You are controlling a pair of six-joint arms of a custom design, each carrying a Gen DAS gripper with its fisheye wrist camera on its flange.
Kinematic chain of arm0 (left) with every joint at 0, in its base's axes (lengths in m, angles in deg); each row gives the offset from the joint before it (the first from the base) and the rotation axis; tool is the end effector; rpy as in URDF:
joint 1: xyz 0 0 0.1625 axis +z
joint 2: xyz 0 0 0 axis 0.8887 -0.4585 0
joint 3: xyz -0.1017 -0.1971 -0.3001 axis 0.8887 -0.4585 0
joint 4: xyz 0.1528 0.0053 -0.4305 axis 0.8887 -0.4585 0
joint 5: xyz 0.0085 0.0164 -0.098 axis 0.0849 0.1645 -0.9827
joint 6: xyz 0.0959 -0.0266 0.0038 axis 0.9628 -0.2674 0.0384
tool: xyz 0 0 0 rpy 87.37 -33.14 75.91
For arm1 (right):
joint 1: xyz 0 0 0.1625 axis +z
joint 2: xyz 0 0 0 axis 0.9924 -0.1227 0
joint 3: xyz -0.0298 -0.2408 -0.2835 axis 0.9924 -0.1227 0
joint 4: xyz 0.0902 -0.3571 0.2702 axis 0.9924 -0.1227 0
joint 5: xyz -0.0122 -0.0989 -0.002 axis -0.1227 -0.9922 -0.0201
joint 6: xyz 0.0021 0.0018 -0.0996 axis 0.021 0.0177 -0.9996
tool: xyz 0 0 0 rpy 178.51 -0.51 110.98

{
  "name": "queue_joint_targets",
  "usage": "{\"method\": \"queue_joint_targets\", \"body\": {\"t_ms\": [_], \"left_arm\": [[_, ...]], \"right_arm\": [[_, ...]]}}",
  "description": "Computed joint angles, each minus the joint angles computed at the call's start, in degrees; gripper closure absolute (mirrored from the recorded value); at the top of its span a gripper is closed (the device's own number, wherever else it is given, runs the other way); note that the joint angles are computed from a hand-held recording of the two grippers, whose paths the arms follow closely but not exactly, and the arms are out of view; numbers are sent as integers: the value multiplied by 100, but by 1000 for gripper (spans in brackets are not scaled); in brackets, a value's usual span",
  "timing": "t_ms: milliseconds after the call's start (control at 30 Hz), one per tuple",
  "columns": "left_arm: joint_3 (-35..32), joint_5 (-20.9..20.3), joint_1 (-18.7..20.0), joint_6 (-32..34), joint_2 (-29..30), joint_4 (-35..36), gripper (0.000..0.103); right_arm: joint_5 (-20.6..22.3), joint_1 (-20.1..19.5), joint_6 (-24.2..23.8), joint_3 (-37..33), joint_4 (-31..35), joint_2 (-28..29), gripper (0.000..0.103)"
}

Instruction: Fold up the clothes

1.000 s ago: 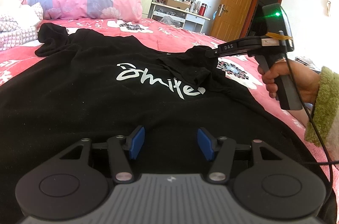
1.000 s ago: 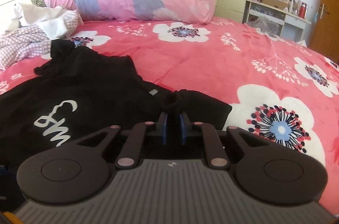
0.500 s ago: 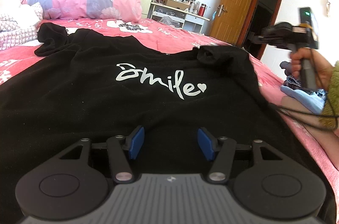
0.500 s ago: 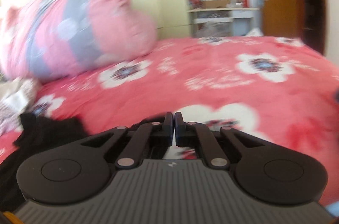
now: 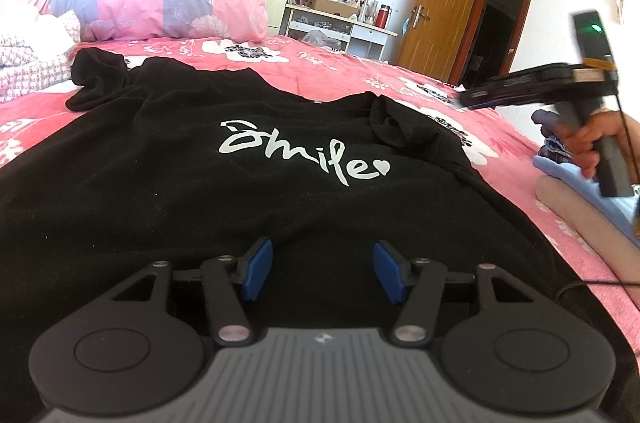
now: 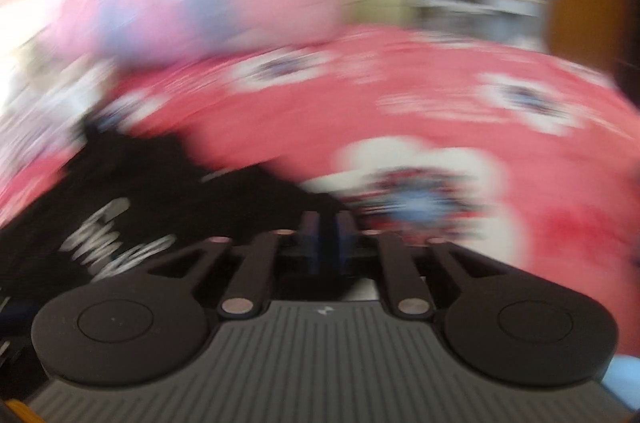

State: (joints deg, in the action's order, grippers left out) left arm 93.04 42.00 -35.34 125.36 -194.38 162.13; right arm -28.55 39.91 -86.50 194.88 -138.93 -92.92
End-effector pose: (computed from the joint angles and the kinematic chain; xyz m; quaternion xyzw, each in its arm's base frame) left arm 0.0400 -0.2266 0.3305 0.1487 0.8456 -0.4570 0.2322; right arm 0.3970 -0.4536 0.0140 0.3798 -0.8459 0.3143 0.2037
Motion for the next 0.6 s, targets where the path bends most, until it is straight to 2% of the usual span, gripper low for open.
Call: {"method": "queue_joint_targets", "body": {"t_ms": [33, 67, 133, 167, 200, 233, 267, 333, 433, 533, 600], "left_arm": [[-1, 0, 1, 0, 4, -2, 45], [-3, 1, 3, 1, 10, -2, 45], [-9, -1, 6, 1, 24, 5, 45], [-7, -4, 3, -4, 30, 11, 45], [3, -12, -14, -35, 27, 36, 45], [9, -16, -25, -52, 21, 52, 45], [10, -13, -28, -50, 5, 55, 45], [-7, 8, -2, 7, -25, 16, 45], [-57, 57, 79, 141, -19, -93, 45], [-101, 96, 134, 202, 14, -147, 45], [-129, 123, 171, 241, 35, -183, 45]], "right_arm": [[38, 82, -204, -164, 205, 222, 51], [73, 165, -405, -347, 429, 447, 45], [-191, 298, -809, -767, 751, 933, 45], [-381, 304, -854, -914, 792, 1090, 50], [-501, 272, -724, -954, 776, 1120, 58], [-621, 240, -592, -998, 765, 1151, 89], [-740, 207, -459, -1044, 759, 1183, 97], [-929, 116, -72, -855, 305, 962, 98], [-1511, -7, 401, -356, -555, 383, 98], [-2314, -149, 1271, 10, -611, -172, 96], [-2713, -239, 1923, 221, -390, -456, 94]]}}
